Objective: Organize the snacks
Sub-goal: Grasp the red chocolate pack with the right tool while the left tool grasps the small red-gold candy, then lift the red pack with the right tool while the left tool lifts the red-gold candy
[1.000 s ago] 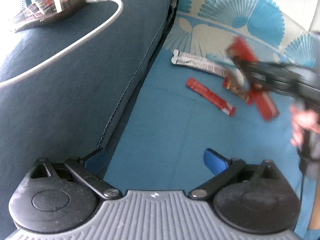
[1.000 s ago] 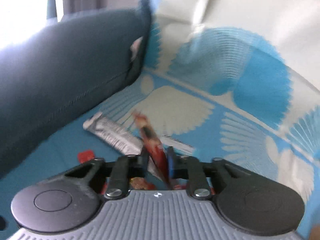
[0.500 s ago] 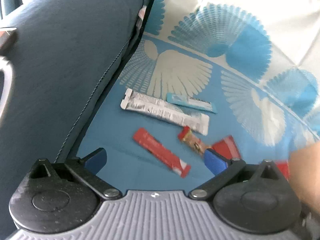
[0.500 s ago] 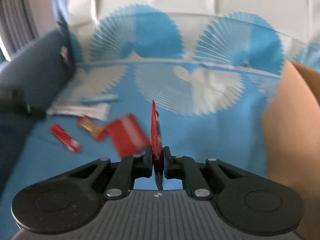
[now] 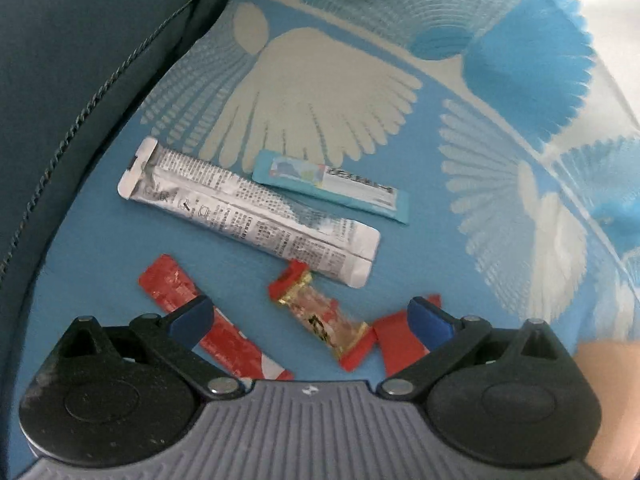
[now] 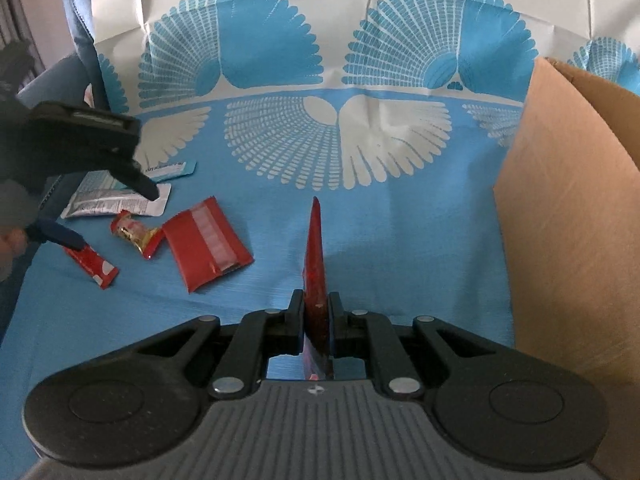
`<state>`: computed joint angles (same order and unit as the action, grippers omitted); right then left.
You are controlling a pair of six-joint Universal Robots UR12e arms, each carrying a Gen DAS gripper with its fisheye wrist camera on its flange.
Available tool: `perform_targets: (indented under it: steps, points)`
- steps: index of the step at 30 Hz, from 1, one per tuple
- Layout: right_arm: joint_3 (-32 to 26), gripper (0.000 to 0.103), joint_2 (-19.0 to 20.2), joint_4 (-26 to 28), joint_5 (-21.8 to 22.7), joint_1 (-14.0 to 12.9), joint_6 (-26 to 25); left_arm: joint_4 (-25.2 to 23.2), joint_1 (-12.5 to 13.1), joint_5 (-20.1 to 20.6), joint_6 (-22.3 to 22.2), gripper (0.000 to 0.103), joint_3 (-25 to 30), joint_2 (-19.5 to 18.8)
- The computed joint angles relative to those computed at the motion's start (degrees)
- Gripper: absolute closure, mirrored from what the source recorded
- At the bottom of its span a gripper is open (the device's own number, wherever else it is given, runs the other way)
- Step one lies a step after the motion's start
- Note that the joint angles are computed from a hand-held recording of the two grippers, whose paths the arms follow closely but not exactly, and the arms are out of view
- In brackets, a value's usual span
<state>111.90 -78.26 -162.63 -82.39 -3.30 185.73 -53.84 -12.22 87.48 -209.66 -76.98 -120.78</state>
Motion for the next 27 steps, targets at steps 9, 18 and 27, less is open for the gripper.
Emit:
perform_targets:
  steps: [9, 18, 27]
  points:
    - [-0.17, 0.086, 0.41, 2.19, 1.15, -0.56, 0.96, 0.24, -1.42, 6.22, -1.47, 0.026, 0.90, -0.81]
    - [-0.15, 0.092, 0.89, 1.62, 0.91, -0.36, 0.85, 4.78, -1.49, 6.44, 4.56, 0.075, -1.45, 0.40]
    - [2.49, 0.093, -3.22, -1.44, 2.95, -0.46, -2.09, 15.97, 0.18, 1.39, 7.60, 0.078, -11.02, 8.11]
